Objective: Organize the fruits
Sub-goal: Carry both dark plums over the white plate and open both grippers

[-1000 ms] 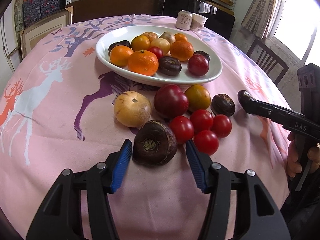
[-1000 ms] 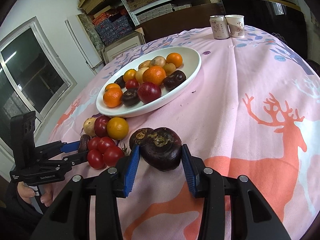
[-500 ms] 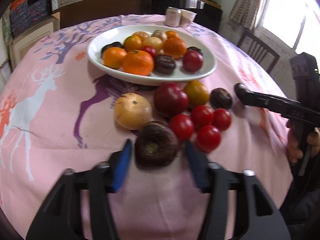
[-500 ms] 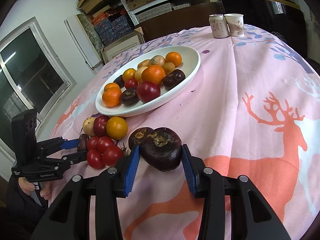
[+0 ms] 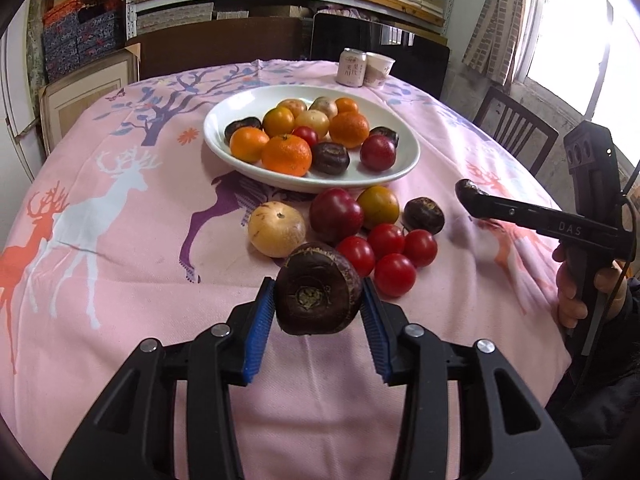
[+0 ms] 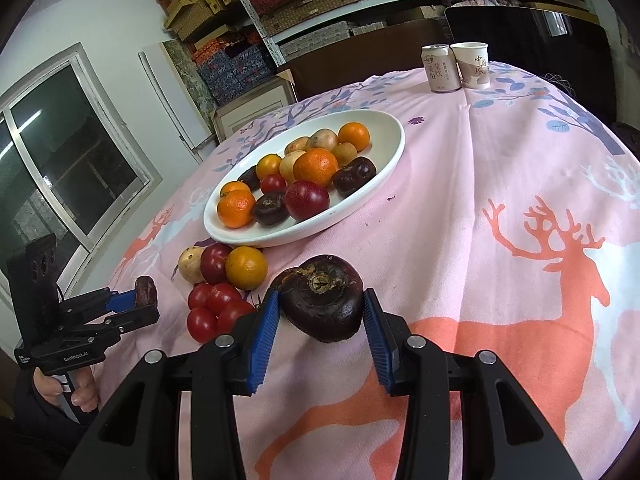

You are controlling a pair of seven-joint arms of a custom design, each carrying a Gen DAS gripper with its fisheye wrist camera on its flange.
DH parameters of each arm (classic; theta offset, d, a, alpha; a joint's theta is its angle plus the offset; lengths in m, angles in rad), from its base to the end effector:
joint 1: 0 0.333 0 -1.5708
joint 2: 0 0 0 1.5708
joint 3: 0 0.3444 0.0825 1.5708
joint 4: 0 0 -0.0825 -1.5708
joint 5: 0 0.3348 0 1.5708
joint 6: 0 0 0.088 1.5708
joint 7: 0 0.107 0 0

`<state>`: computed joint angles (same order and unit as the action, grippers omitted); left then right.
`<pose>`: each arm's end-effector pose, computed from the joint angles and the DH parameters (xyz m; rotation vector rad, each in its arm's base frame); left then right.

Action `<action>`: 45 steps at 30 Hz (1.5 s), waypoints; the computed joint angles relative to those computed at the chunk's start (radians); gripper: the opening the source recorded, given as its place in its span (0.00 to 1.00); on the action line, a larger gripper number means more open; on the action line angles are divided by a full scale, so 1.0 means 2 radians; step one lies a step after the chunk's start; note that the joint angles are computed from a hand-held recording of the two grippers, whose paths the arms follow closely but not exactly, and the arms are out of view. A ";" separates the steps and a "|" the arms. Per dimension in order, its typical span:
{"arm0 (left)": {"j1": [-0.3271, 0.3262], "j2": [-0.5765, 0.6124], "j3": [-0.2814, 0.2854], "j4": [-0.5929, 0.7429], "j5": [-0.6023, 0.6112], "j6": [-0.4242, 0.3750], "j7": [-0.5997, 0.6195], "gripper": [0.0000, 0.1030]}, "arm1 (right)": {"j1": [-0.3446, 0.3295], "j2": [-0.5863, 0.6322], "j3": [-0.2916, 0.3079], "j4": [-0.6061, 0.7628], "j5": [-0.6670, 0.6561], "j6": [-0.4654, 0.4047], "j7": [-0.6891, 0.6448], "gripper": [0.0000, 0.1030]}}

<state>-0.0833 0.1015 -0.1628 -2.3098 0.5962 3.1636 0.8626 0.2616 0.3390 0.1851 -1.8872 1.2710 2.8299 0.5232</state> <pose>0.4997 -0.1755 0.4460 -1.7163 1.9584 -0.8633 0.5839 0.2122 0.4253 -1.8339 1.3075 -0.0790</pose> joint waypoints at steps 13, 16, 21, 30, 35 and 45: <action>-0.011 -0.015 0.023 0.051 0.113 -0.008 -0.106 0.41 | 0.001 -0.048 -0.007 -0.011 0.048 0.009 -0.065 0.42; 0.000 0.000 0.010 0.082 0.071 -0.025 -0.061 0.41 | 0.007 -0.051 -0.015 0.009 0.028 0.023 -0.055 0.42; 0.020 0.065 -0.015 0.184 -0.023 -0.080 0.026 0.41 | 0.021 0.002 -0.038 0.097 -0.104 0.020 0.071 0.42; 0.028 0.227 -0.041 0.418 -0.135 -0.207 0.108 0.41 | 0.057 0.178 -0.095 0.319 -0.320 -0.057 0.320 0.42; 0.021 0.278 -0.038 0.494 -0.165 -0.245 0.121 0.49 | 0.044 0.217 -0.066 0.370 -0.358 -0.060 0.341 0.56; 0.046 0.167 -0.049 0.304 -0.159 -0.142 0.097 0.75 | -0.021 0.109 0.024 0.194 -0.264 0.009 0.232 0.62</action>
